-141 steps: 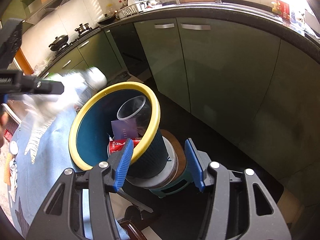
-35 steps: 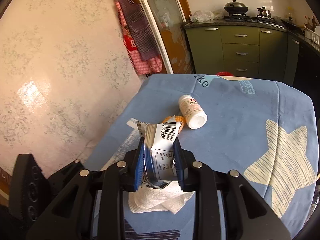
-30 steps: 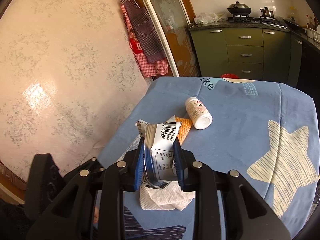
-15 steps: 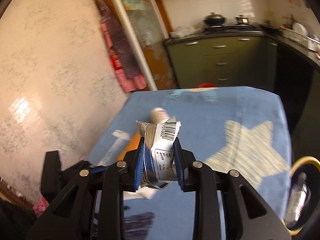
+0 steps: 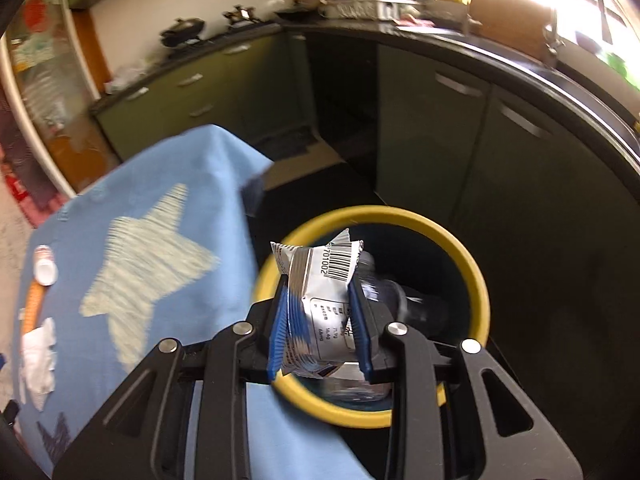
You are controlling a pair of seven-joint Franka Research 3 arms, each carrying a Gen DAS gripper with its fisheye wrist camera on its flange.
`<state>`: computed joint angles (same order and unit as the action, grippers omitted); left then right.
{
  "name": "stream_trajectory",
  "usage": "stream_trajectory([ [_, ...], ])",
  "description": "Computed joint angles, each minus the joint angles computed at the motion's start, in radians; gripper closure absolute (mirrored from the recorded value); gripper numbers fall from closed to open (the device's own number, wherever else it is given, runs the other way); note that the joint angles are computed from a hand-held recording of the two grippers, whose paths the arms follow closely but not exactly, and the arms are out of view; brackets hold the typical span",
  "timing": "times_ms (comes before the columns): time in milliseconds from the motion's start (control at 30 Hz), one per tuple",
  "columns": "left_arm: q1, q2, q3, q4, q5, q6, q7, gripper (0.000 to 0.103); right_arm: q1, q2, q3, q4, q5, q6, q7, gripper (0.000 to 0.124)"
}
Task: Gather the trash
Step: 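Carry the foil wrapper over the bin and open the right gripper, then grasp the white tissue with the left gripper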
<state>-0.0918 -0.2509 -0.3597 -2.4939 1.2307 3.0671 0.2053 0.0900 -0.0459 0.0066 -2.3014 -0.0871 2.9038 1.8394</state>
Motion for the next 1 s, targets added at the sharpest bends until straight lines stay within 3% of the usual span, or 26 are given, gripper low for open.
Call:
stream_trajectory([
  [133, -0.019, -0.003, 0.005, 0.001, -0.038, -0.01, 0.043, 0.01, -0.026, 0.042, -0.02, 0.016, -0.167, -0.006, 0.169, 0.076],
  [300, -0.022, -0.018, 0.004, -0.01, -0.088, -0.012, 0.084, 0.01, -0.026, 0.002, -0.02, -0.041, -0.164, 0.069, 0.18, 0.074],
  [700, -0.029, -0.039, 0.011, -0.036, -0.232, -0.066, 0.205, 0.009, 0.019, -0.054, 0.027, -0.09, 0.053, 0.108, -0.032, 0.07],
  [1000, -0.092, 0.048, 0.088, -0.029, -0.45, -0.085, 0.48, 0.009, 0.043, -0.047, 0.029, -0.092, 0.159, 0.095, -0.125, 0.07],
])
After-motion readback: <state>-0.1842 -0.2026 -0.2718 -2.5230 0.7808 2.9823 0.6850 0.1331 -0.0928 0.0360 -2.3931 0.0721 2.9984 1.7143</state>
